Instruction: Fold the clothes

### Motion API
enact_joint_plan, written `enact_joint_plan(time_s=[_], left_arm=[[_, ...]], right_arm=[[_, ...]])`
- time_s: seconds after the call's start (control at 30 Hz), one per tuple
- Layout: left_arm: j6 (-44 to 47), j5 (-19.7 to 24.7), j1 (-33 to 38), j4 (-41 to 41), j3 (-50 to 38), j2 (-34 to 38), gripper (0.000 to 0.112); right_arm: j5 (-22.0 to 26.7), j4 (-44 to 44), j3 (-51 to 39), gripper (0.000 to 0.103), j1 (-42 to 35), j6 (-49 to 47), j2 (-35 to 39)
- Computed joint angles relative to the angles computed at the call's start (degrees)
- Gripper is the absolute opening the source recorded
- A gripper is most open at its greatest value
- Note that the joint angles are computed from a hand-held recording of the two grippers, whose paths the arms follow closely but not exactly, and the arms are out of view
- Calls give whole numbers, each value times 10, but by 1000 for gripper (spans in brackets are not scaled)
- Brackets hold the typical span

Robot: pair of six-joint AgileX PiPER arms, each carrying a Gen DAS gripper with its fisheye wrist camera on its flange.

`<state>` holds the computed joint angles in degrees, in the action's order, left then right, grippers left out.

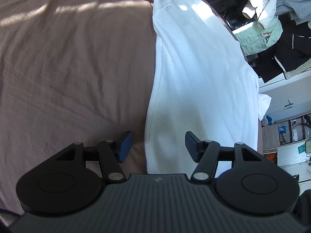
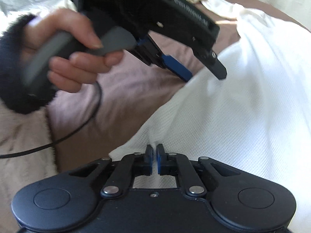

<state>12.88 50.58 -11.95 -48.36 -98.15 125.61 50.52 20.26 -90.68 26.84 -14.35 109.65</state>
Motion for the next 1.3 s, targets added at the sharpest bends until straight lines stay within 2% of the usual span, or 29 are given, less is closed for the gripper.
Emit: enact_joint_plan(time_s=[0.07,0.2,0.3,0.43,0.5,0.53,0.63,0.7,0.77,0.87,0.93,1.03,1.07,1.13,1.17,1.2,1.27,1.3], left_arm=[[5,5,2,-5,-3,1,59],[2,8,-1,2,-8,4,59],[-6,5,-10,33,-19,4,59],[3,11,-9,30,-24,7,59],[12,14,-5,15,-20,8,59],[13,14,-4,10,-18,8,59],[17,12,-1,2,-9,4,59],[20,10,2,-3,-1,0,59],[22,7,4,-7,3,0,59],[22,-2,4,-11,5,2,59],[25,-5,4,-20,4,9,59],[57,-12,3,-43,6,14,59],[81,-22,2,-62,14,12,56],[131,-42,-1,-97,27,8,17],[146,-60,-8,-93,27,5,2],[150,-85,-19,-68,28,-3,2],[130,-153,-42,6,59,-41,2],[122,-163,-41,15,79,-59,2]], right_arm=[[18,50,-1,6,-18,-36,-10],[34,75,13,6,-21,-60,-24],[19,74,28,6,-1,-59,-22],[9,82,41,4,24,-65,-12],[40,114,35,3,24,-100,-7],[50,110,30,2,30,-104,-4],[27,33,31,4,60,-71,-8],[20,37,33,5,47,-50,-13],[11,51,36,15,25,-30,-23],[-29,61,49,28,-9,-6,-47],[-50,68,63,32,-39,2,-64],[-48,69,68,32,-90,16,-80],[-46,69,67,32,-102,18,-82],[-46,62,66,32,-117,29,-93],[-62,57,73,33,-114,38,-92],[-79,54,81,33,-111,44,-88],[-85,50,85,34,-121,53,-88],[-93,47,90,34,-120,61,-86]])
